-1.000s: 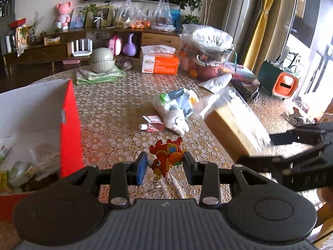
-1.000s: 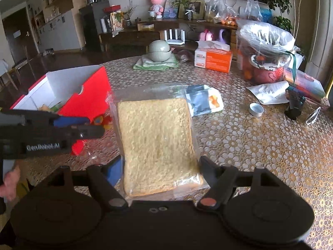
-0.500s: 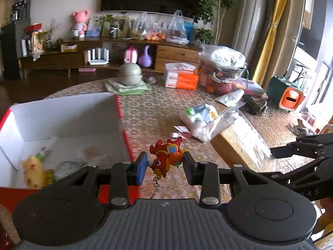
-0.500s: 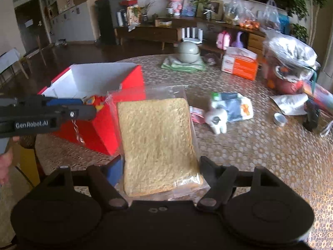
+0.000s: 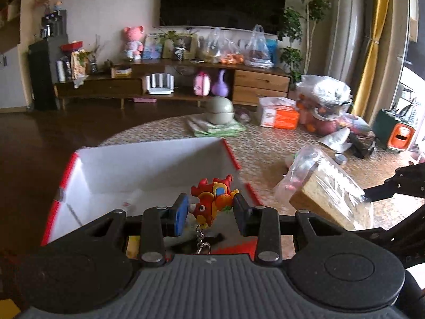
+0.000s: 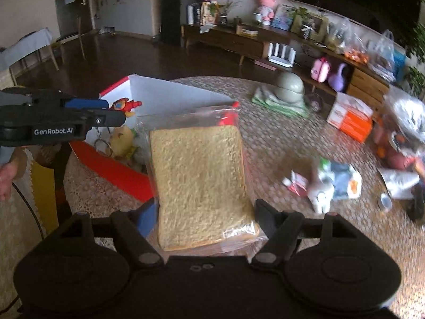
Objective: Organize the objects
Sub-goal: 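Carry keychain toy and bagged bread into the red box and release both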
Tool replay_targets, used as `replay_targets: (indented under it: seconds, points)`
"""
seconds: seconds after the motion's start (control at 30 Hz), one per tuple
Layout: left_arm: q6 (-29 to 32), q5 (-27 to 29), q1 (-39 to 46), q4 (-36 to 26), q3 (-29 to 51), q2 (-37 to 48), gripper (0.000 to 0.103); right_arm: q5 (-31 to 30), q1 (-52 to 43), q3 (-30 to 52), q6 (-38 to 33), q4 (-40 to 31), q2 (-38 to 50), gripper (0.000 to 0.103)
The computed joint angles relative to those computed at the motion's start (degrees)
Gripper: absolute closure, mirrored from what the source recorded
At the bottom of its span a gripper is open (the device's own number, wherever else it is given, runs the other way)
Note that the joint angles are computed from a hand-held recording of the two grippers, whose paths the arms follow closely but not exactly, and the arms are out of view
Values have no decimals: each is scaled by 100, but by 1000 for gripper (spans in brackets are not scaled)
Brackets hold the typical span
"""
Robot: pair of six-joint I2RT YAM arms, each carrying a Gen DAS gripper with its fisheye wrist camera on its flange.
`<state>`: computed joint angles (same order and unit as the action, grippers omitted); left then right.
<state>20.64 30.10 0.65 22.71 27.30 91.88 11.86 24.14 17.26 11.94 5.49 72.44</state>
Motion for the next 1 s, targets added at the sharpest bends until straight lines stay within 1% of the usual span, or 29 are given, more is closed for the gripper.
replay_targets:
  seconds: [0.23,0.47,0.6,0.67,0.8,0.93,1.0]
  points:
    - [295,4,448,-221,650,355,68,98,221,980,-139,208,1272,27]
    - [524,-181,646,-281,1277,954,68,131,230,2189,-407,125,2639,26]
    - [629,-499,624,-253,1686,1512,68,188,193,2860,-435,32,3366,26]
    - [633,-650,579,-333,1913,1766,68,179,159,3088,-444,28,3641,26]
    - [748,-880,535,-290,2159,2188,68,162,135,3573,-560,-58,4230,26]
    - [761,-1073,451,-433,2523,2581,68,203,176,3951,-623,-262,4662,26]
    - [830,-1210,382,-397,2623,2720,68,233,192,4104,-615,-361,4836,26]
